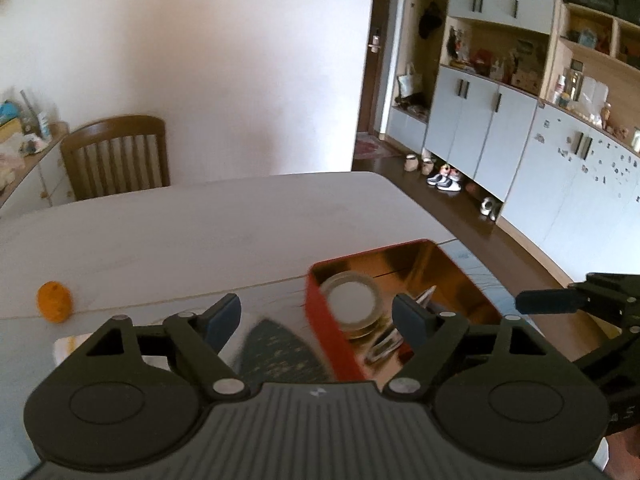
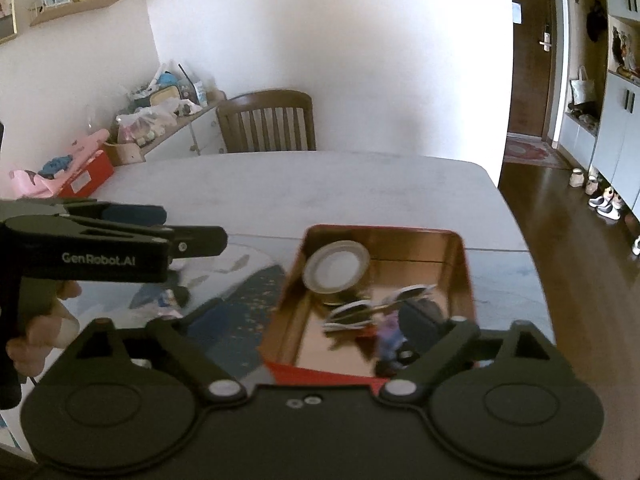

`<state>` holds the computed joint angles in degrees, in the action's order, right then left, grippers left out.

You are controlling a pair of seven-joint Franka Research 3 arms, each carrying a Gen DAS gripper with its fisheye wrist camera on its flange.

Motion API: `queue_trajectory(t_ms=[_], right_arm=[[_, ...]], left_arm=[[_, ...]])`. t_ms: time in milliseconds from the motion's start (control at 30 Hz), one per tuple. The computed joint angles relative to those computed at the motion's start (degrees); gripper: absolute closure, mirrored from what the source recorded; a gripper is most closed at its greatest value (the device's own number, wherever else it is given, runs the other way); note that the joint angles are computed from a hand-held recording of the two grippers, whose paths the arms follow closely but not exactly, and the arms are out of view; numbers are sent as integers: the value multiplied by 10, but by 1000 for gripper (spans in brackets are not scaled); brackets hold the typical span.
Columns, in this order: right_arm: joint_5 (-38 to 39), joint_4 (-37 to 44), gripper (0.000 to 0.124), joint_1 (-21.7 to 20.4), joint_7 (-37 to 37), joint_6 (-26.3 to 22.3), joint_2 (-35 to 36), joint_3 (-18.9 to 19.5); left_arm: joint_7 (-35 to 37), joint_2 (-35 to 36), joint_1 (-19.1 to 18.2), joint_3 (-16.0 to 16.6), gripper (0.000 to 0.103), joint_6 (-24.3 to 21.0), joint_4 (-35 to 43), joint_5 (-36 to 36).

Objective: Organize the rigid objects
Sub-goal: 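Withdraw both grippers from the tin back toward the table items, then grasp the silver nail clipper with right gripper while left gripper grasps the green plastic piece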

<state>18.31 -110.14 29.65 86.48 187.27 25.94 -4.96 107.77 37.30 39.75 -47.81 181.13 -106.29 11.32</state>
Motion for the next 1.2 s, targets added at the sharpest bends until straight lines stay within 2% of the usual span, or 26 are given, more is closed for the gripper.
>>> queue_trajectory(t_ms=[67,200,367,600,767,967,1033,1200], right_arm=[[9,5,25,36,15,0,5,-28],[21,18,22,113,49,-5,20,-93],[18,45,22,202,109,-23,51,-174],[-21,94,22,257,189,-61,97,-218],[-60,150,24,258,227,-108,134,-213],[-110,224,31,226,239,-172,174,-168],[-126,245,37,215,238,-193,185,-152],[-167,289,51,192,244,-236,213,-121]], left_arm=[[10,4,32,-20,18,0,-7,2],[16,6,72,-31,17,10,-16,13],[27,25,120,-51,17,0,-6,23],[63,52,146,-50,15,-23,23,16],[107,71,148,-41,15,-45,39,-9],[157,85,147,-29,15,-78,44,-43],[176,89,150,-30,15,-98,45,-54],[210,91,126,-4,15,-130,50,-77]])
